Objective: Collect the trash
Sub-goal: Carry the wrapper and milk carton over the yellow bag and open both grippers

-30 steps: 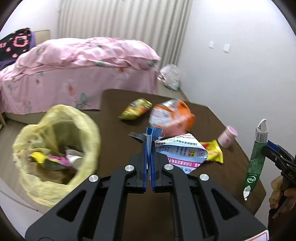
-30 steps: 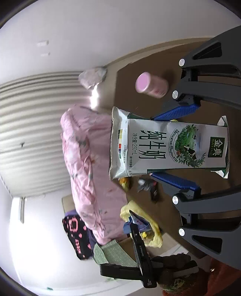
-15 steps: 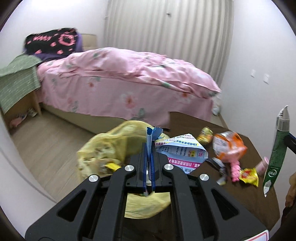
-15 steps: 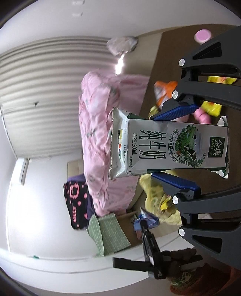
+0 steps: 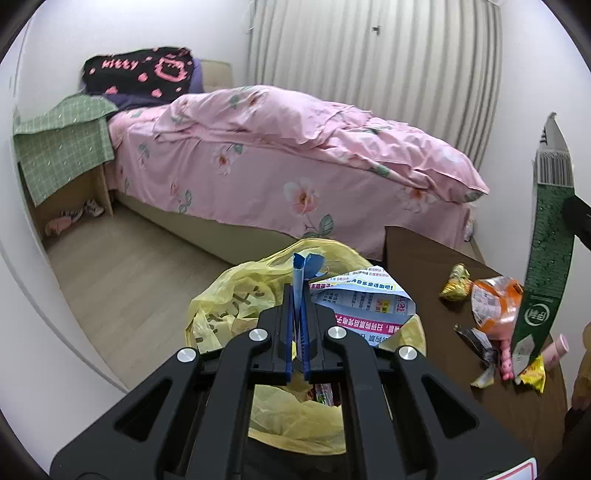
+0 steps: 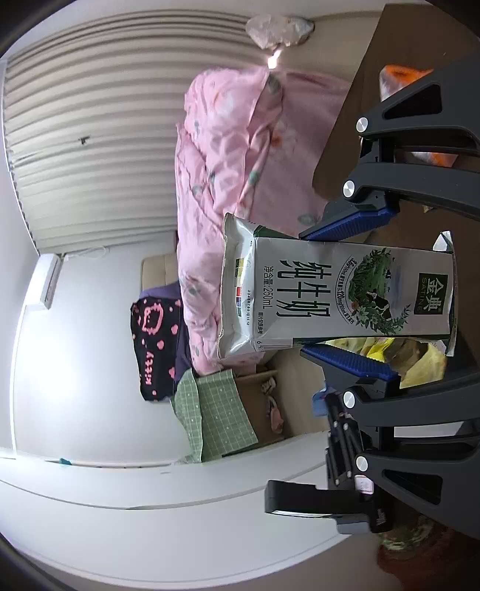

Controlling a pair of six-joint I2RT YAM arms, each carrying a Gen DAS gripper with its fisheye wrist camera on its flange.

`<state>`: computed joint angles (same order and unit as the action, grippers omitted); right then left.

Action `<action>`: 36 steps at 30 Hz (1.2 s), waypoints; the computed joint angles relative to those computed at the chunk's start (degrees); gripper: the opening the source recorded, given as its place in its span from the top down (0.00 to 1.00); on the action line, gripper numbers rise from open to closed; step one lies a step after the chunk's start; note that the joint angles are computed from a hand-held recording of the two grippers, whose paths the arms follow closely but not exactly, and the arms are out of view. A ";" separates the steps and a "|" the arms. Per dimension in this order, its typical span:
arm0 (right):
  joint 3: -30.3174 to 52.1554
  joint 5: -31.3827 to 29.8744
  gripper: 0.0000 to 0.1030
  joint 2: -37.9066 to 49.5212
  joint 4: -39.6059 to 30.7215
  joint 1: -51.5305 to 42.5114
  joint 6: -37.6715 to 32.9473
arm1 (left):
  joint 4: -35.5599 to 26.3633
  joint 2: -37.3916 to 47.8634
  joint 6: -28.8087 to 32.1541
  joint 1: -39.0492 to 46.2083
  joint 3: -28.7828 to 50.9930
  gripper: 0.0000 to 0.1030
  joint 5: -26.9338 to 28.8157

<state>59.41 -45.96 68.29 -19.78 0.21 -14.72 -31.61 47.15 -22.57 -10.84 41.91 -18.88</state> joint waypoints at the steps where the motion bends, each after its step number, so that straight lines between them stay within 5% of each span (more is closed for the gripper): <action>1: 0.50 -0.22 0.49 1.76 1.02 1.07 0.83 | 1.16 0.17 -0.44 1.29 -0.81 0.97 1.28; 9: 5.41 -0.66 0.49 16.69 6.45 8.13 4.53 | 6.81 5.46 -0.77 4.47 -3.49 0.97 4.89; 17: 11.53 -0.79 0.49 30.24 0.36 9.92 1.96 | 13.40 14.42 -1.39 6.22 -5.43 0.97 9.11; 29: 8.27 0.33 0.51 28.98 2.31 9.39 1.96 | 14.65 13.68 -2.14 8.55 -6.79 0.97 12.27; 33: 9.56 -0.44 0.47 30.11 0.30 9.40 3.06 | 14.32 9.37 -3.12 10.89 -7.93 0.70 16.88; 36: 8.60 0.99 0.43 28.53 -0.87 8.82 1.36 | 12.96 6.91 -3.76 10.71 -7.96 0.68 15.62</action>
<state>68.01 -44.98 96.83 -20.66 9.03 -13.37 -18.64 54.07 -26.32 -0.13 33.95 -3.27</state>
